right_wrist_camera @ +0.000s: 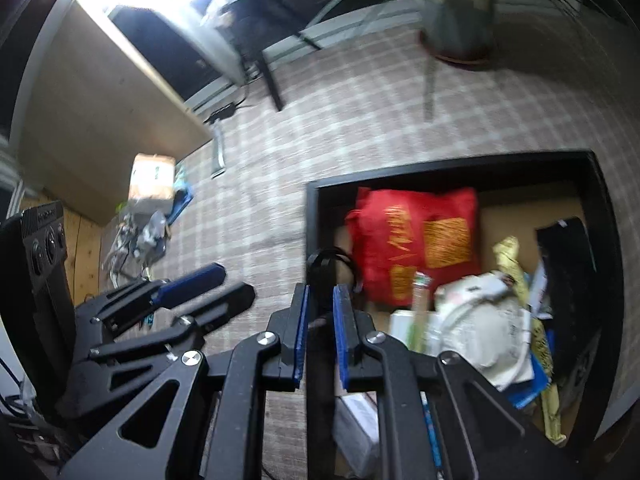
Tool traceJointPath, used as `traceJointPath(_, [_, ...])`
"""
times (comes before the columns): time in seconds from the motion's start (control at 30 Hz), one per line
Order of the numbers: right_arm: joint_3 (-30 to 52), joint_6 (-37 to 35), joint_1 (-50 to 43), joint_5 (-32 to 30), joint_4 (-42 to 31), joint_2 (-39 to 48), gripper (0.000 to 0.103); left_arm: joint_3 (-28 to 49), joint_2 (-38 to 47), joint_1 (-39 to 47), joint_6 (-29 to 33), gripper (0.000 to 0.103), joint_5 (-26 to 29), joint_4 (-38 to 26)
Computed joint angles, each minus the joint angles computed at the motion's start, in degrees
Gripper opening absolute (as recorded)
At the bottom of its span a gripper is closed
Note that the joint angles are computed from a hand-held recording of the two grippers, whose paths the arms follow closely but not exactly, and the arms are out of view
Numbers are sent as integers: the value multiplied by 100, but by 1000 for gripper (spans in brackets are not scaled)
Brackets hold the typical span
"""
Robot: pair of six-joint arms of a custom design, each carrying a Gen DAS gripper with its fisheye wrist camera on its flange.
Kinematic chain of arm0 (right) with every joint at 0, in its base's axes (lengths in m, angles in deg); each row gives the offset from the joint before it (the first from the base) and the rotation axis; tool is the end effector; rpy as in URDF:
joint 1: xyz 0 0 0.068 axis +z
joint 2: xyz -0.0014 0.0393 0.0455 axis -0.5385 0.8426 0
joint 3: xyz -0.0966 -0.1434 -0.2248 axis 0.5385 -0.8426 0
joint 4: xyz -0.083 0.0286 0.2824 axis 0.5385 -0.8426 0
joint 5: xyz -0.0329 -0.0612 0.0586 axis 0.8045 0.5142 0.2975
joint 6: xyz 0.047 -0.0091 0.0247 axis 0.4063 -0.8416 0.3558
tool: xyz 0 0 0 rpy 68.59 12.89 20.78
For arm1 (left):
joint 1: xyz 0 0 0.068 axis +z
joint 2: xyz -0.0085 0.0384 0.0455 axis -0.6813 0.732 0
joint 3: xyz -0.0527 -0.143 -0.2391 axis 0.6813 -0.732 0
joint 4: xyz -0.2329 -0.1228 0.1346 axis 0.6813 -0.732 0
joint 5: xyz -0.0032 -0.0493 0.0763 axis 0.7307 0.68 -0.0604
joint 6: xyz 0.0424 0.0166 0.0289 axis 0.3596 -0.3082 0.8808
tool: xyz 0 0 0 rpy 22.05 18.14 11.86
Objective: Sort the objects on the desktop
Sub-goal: 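Open the right gripper and return both grippers to the pile, then grasp the coffee-mate sachet with the left gripper while the right gripper grasps the patterned lighter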
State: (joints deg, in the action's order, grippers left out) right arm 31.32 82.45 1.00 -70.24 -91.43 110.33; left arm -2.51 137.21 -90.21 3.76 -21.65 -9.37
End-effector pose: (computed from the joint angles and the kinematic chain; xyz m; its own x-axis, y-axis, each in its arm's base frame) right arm 0.1497 0.1010 0.3500 -0.9115 0.3148 -0.2646 0.2063 0.9067 0.3679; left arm 0.1929 -0.2147 0.3459 -0.9041 0.2459 -0.3495 0.3609 0.8773 -0.3165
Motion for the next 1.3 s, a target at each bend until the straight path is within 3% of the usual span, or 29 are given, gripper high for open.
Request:
traceJointPath(0.17, [401, -109, 491, 92, 306, 806, 14, -529, -630, 704, 106, 35, -52, -214])
traceJointPath(0.3, [932, -282, 918, 225, 447, 1577, 20, -955, -1134, 1437, 353, 37, -29, -402])
traceJointPath(0.63, [2329, -705, 1678, 365, 557, 3268, 30, -1726, -2028, 3623, 1388, 44, 193, -858])
traceJointPath(1.03, [4315, -1254, 2084, 86, 442, 5411, 34, -2454, -2376, 6188, 2778, 52, 131, -860])
traceJointPath(1.3, [6196, -1476, 2246, -257, 1, 7092, 34, -2937, -2273, 7069, 3302, 52, 9, -623])
